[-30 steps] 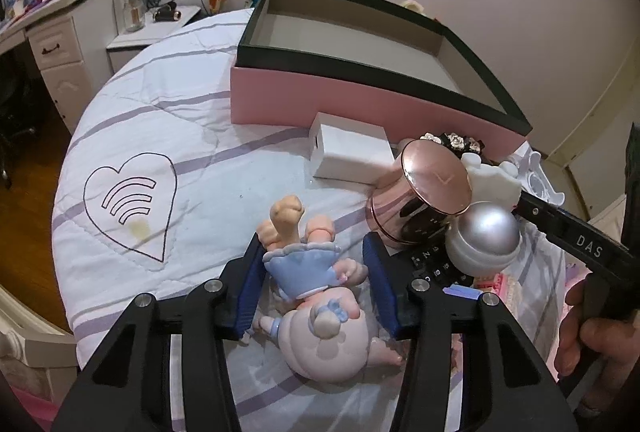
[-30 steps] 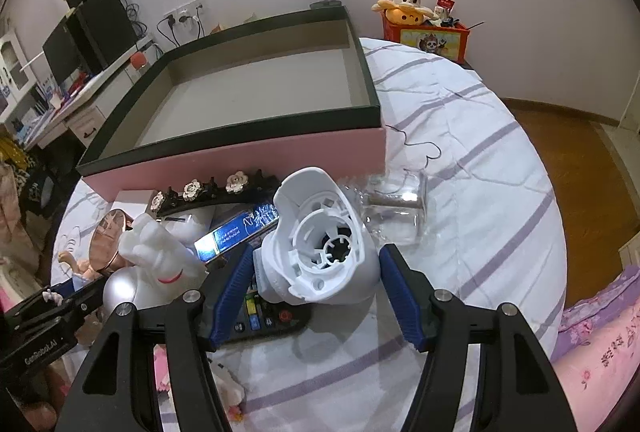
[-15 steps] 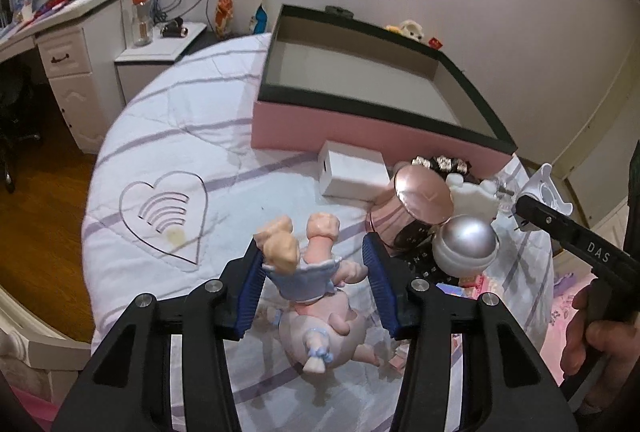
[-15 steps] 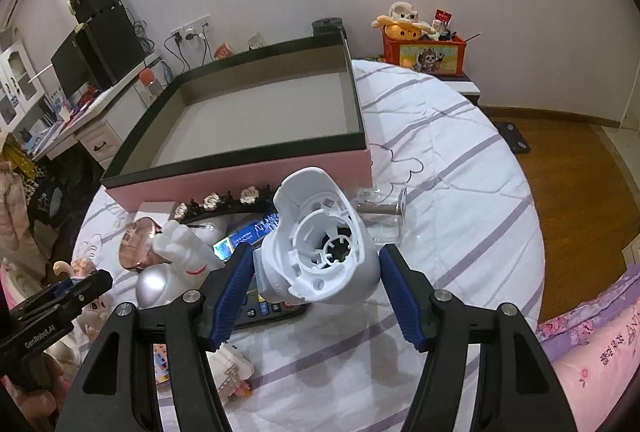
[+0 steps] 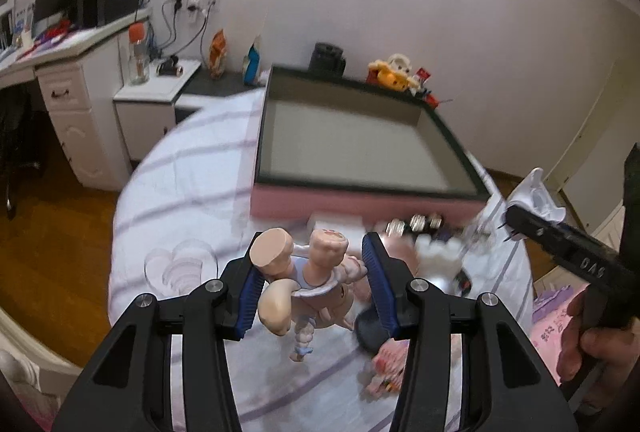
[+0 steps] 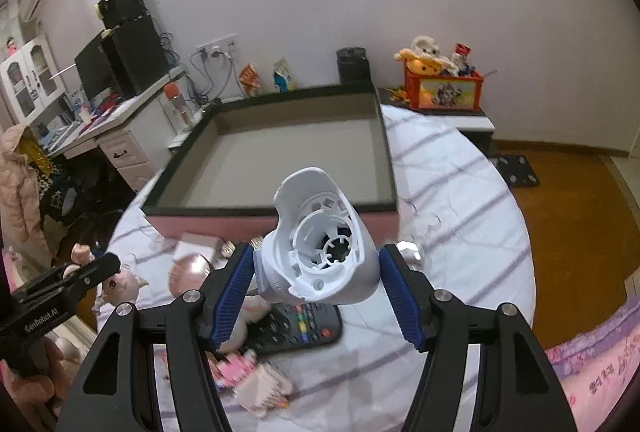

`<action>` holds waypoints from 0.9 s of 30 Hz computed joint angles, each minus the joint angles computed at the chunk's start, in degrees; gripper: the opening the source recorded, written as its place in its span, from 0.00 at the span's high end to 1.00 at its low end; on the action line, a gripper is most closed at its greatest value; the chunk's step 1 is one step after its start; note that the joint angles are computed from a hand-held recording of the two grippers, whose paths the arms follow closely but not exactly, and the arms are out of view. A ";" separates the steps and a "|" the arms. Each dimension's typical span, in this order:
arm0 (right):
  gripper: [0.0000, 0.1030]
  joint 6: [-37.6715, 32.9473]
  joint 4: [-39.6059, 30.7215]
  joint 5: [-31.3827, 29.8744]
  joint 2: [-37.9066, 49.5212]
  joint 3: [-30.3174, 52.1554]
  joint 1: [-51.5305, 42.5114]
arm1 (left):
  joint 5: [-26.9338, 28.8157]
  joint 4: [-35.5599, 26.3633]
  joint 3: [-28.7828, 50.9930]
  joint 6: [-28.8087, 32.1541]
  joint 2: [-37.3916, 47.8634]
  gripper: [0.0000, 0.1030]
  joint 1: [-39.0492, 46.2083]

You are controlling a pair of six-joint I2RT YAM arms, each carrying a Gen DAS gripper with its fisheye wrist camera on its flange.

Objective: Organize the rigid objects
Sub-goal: 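Carry the doll and plug device into the pink box and release both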

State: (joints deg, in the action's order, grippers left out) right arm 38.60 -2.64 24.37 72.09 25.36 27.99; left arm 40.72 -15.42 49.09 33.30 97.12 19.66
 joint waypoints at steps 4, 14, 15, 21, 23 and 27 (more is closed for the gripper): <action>0.36 -5.02 0.06 -1.28 1.72 4.45 -2.68 | 2.03 -0.97 4.65 -3.58 -1.48 0.53 -2.45; 0.36 -16.83 0.81 -11.15 19.30 22.72 -14.76 | -3.70 0.06 22.23 -13.79 9.84 0.53 -14.24; 0.36 -17.44 0.41 -12.21 22.21 25.25 -16.01 | -5.01 -0.46 25.36 -14.53 12.88 0.53 -15.76; 0.36 -20.22 -2.25 -16.85 35.51 37.19 -20.94 | -10.72 -3.58 39.44 -17.13 26.13 0.53 -21.13; 0.36 -20.71 -3.65 -18.28 38.98 40.68 -22.22 | -12.04 -5.80 45.20 -17.86 30.75 0.53 -22.43; 0.36 -21.56 -6.57 -20.50 44.69 46.56 -24.45 | -14.16 -11.23 57.25 -18.99 39.63 0.53 -24.19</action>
State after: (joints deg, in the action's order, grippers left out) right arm 17.04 -9.21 3.87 116.78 71.92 3.54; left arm 26.56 -26.65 106.34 14.31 136.76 -4.52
